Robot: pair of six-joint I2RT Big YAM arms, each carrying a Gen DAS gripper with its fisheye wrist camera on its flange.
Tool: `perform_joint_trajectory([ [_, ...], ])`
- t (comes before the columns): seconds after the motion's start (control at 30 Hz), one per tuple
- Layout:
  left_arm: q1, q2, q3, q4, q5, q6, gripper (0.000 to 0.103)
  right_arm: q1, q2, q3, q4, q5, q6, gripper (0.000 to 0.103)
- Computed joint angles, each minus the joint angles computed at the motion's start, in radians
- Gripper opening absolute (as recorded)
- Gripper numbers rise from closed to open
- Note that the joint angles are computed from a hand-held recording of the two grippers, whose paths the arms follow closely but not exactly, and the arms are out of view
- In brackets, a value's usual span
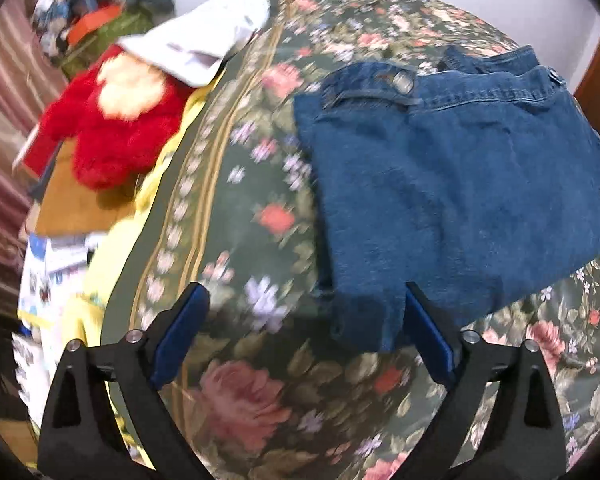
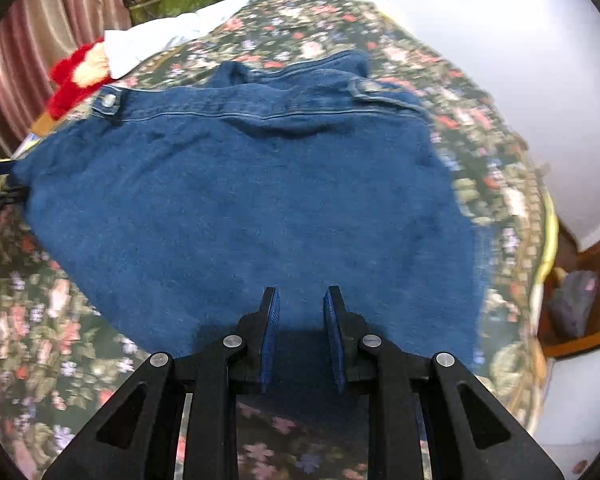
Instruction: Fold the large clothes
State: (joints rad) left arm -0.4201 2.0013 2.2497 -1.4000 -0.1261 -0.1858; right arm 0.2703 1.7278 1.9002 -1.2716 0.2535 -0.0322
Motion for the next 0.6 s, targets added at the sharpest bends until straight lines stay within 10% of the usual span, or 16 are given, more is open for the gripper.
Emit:
perform_joint_trajectory([
  [0.2,-0.014,-0.033,-0.061,0.035,-0.05,-0.009,0.098,-0.058,-0.073,-0.091,0.06,0.032,0.019,0.093],
  [0.6,-0.017,-0.098,-0.095,0.024,-0.168,-0.025,0.098,-0.185,-0.183,-0.158,0.008,-0.087,0.147,0.093],
])
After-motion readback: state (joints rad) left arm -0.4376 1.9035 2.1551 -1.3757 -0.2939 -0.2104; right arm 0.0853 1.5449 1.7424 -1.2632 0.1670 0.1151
